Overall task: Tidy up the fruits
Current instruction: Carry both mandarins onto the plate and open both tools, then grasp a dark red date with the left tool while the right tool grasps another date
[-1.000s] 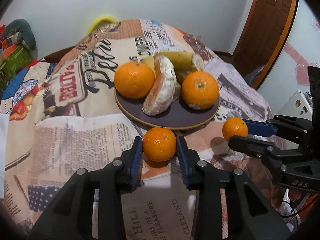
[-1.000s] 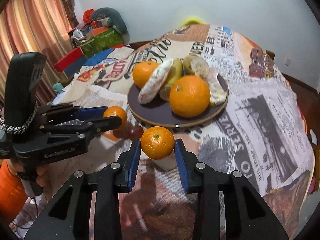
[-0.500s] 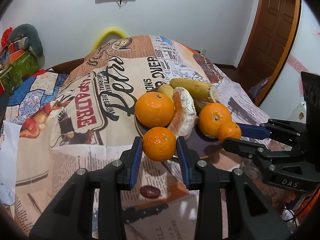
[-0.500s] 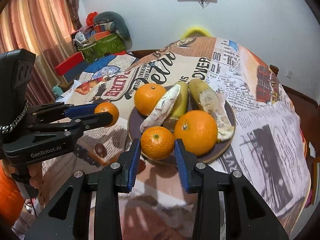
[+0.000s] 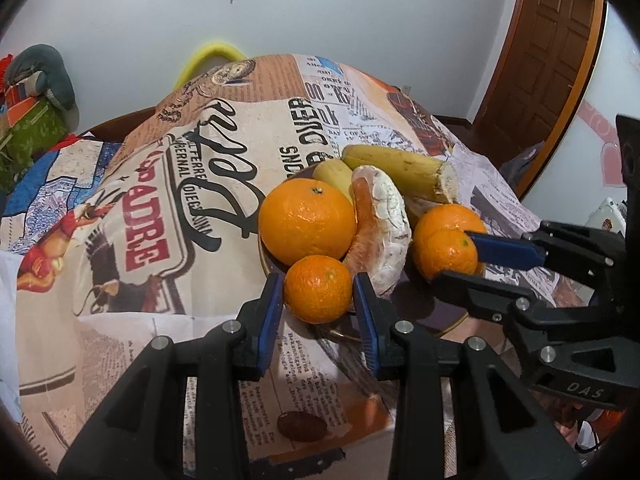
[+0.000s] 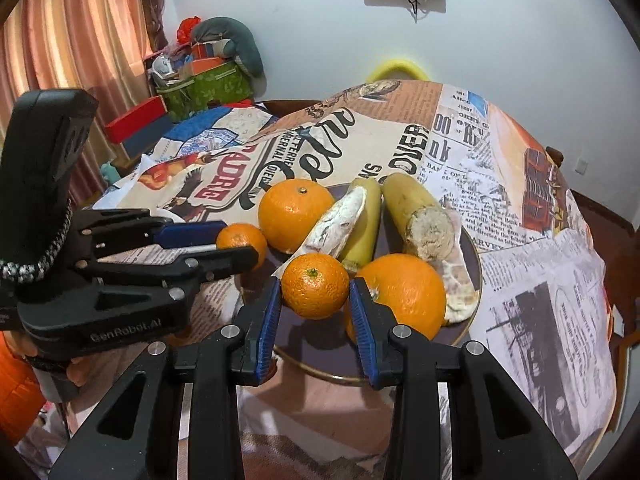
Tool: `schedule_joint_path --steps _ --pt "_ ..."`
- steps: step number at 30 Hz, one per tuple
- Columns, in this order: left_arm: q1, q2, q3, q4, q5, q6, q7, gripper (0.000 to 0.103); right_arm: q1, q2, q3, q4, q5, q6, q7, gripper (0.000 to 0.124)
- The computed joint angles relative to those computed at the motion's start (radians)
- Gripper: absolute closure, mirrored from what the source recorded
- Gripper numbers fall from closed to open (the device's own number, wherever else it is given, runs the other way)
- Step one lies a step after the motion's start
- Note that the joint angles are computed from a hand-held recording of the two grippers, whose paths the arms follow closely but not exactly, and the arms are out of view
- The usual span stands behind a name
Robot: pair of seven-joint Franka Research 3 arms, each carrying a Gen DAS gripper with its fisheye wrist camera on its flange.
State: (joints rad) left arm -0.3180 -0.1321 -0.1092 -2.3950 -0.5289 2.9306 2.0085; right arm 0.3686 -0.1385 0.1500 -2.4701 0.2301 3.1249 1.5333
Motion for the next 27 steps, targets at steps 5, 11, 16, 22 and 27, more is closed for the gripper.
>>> schedule_joint_path --steps 5,11,16,22,27 --pt "0.013 0.009 -0.013 0.003 0.046 0.016 -0.045 0.061 0.0 0.006 -0.004 0.007 0.002 -0.004 -0.005 0.09" --pt "0.012 -0.027 -0.001 -0.021 0.077 0.019 -0.078 0.06 0.022 -0.018 -0.024 -0.011 0.034 0.016 -0.018 0.085" --pt "0.001 -0.084 0.019 -0.052 0.121 0.019 -0.119 0.06 -0.012 -0.058 0.007 -0.03 0.018 0.015 0.004 0.085" --pt "-0.018 -0.173 0.049 -0.107 0.199 0.024 -0.189 0.057 -0.037 -0.122 0.034 -0.066 0.0 0.017 0.041 0.084" --pt "-0.022 -0.244 0.068 -0.158 0.287 0.017 -0.256 0.054 -0.038 -0.167 0.041 -0.093 -0.005 0.009 0.059 0.084"
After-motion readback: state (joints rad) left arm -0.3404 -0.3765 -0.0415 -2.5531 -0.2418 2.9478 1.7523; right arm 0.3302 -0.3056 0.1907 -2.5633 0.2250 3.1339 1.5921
